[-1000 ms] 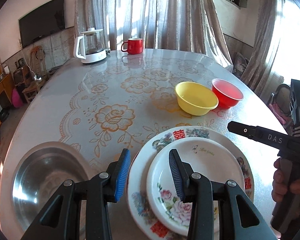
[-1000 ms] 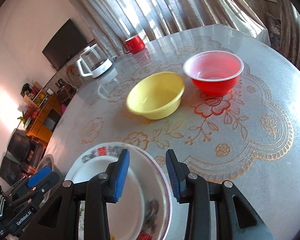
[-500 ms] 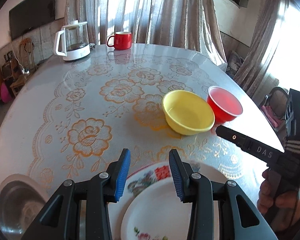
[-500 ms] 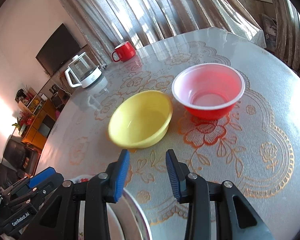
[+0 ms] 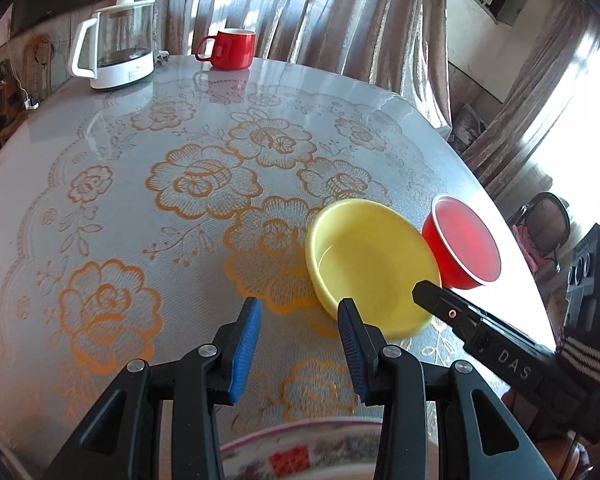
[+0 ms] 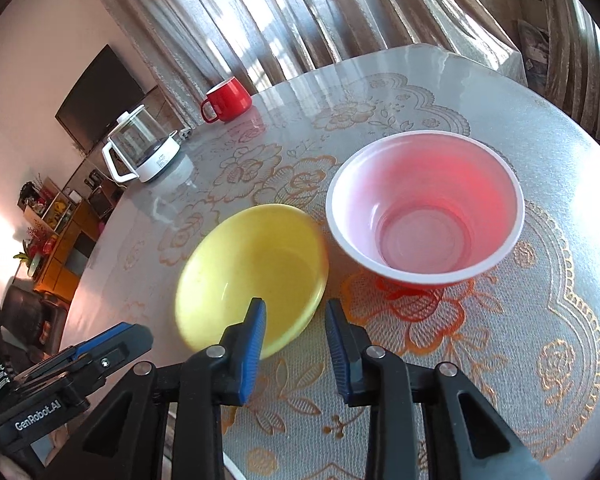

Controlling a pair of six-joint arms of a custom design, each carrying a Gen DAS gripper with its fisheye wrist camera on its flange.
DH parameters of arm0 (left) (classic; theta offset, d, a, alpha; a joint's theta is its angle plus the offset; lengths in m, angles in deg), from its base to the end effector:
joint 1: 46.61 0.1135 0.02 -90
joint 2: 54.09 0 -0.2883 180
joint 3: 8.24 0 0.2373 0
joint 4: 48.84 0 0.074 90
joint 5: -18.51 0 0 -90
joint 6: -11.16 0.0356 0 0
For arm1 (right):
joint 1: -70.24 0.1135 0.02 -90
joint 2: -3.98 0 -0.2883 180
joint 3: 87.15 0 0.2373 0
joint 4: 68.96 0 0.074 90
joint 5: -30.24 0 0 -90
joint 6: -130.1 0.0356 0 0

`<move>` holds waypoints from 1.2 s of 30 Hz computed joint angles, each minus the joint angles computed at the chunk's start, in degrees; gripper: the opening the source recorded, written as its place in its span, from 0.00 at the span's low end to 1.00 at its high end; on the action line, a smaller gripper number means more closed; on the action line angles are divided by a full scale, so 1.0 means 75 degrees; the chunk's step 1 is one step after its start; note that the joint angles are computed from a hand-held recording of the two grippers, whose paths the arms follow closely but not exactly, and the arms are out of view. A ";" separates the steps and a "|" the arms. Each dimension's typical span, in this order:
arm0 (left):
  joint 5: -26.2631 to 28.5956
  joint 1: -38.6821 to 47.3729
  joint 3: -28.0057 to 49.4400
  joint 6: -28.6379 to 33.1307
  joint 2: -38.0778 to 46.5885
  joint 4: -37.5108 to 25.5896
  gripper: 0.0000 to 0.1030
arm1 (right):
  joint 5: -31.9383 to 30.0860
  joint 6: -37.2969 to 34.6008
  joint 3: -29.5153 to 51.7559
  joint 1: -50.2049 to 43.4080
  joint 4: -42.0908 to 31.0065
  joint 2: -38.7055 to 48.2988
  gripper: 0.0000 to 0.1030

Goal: Organize plates and bowls
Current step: 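Move the right tool to the rim of the yellow bowl, then grasp the yellow bowl rim with the right tool and lift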

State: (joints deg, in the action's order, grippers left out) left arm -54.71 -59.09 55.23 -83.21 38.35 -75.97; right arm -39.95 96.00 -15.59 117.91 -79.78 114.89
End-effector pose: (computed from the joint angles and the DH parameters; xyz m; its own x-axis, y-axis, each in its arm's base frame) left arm 0.2909 -0.0749 0.1969 -0.8358 0.1103 -0.5379 0.3013 0.9111 -0.2814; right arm 0.2616 0.2693 0.1498 -0.7448 0.3392 -0.5746 0.1202 0.9153 0.3845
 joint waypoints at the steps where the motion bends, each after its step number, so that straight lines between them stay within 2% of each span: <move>1: 0.0055 -0.0030 0.0103 0.0006 0.0145 0.0009 0.39 | -0.0035 -0.0018 0.0054 -0.0036 -0.0031 0.0056 0.28; 7: 0.0684 -0.0174 0.0248 -0.0079 0.0473 0.0350 0.39 | -0.0159 -0.0306 0.0275 -0.0114 -0.0123 0.0292 0.21; 10: 0.0503 -0.0285 0.0123 -0.0008 0.0325 0.0497 0.40 | -0.0075 -0.0462 0.0374 -0.0063 -0.0302 0.0300 0.20; 16: 0.0708 -0.0145 -0.0120 -0.0008 0.0071 0.0422 0.40 | -0.0200 -0.0358 0.0083 -0.0039 -0.0075 0.0093 0.20; 27: 0.0540 0.0114 -0.1026 0.0102 -0.1566 0.0083 0.40 | -0.0099 -0.0149 0.0069 0.0435 -0.0118 -0.0207 0.20; 36: 0.0788 0.0947 -0.1523 0.0601 -0.3284 -0.0824 0.41 | 0.0320 -0.0102 0.0504 0.1201 -0.0469 -0.0353 0.20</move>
